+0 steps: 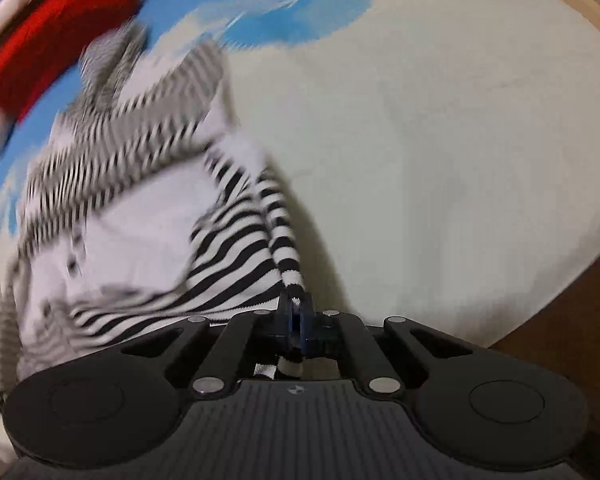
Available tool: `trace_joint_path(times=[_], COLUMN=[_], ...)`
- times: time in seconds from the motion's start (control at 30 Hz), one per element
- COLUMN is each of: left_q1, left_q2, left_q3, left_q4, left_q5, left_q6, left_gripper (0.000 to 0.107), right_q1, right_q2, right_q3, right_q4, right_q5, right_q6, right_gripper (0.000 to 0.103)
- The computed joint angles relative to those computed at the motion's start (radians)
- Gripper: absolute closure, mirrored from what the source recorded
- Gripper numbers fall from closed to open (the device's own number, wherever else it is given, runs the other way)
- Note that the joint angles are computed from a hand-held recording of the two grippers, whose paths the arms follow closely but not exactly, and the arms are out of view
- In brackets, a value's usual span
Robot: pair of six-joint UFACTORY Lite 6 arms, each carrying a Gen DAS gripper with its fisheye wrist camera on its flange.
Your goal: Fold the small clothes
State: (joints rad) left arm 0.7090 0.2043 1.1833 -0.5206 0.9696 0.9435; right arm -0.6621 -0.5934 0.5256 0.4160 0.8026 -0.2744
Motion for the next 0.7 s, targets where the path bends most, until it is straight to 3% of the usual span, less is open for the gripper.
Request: trace_joint_path(times=[0.1, 0.17, 0.3, 0.37, 0.5, 0.6, 0.67, 0.7], left_q1=[0.005, -0.006, -0.020, -0.016, -0.017, -0.026, -0.023, -0.026], left_q2=[-0.080, -0.089, -0.064, -0.033, -0.054, -0.138, -0.200, -0.220], left_q3=[-0.081, -0.103, -0.088, -0.061, -0.071, -0.114, -0.144, -0.154], left_q4=[-0.032, 0.008, 0.119, 0.152, 0.169, 0.095, -0.003, -0.046], left_q5=[0.074, 0.062, -0.016, -0.026, -0.035, -0.099, -0.129, -0.125], left_q6=[0.076, 0.074, 0.002, -0.029, -0.039, -0.004, 0.088, 0.135], left_gripper=[0.098, 0.098, 0.098, 0.098, 0.086, 0.068, 0.067, 0.067], right_q1=[-0.135, -0.128, -0.038, 0.069, 0.131, 0.098, 0.125, 0.119], right_q2=[0.011, 0.012, 0.037, 0.018, 0.031, -0.025, -0.136, -0.179], right_q3=[0.070, 0.080, 0.024, -0.013, -0.026, -0.019, -0.043, -0.053], right_q4=[0.037, -0.024, -0.063, -0.151, -0.280, -0.296, -0.347, -0.320], right_q5=[0.024, -0.010, 0.017, -0.006, -0.052, -0.076, -0.102, -0.113], right_q6=[-0.056, -0.025, -0.006, 0.098, 0.217, 0.232, 0.286, 0.252], right_gripper=[0.101, 0.101, 0.099, 0.099, 0.099, 0.090, 0.080, 0.070])
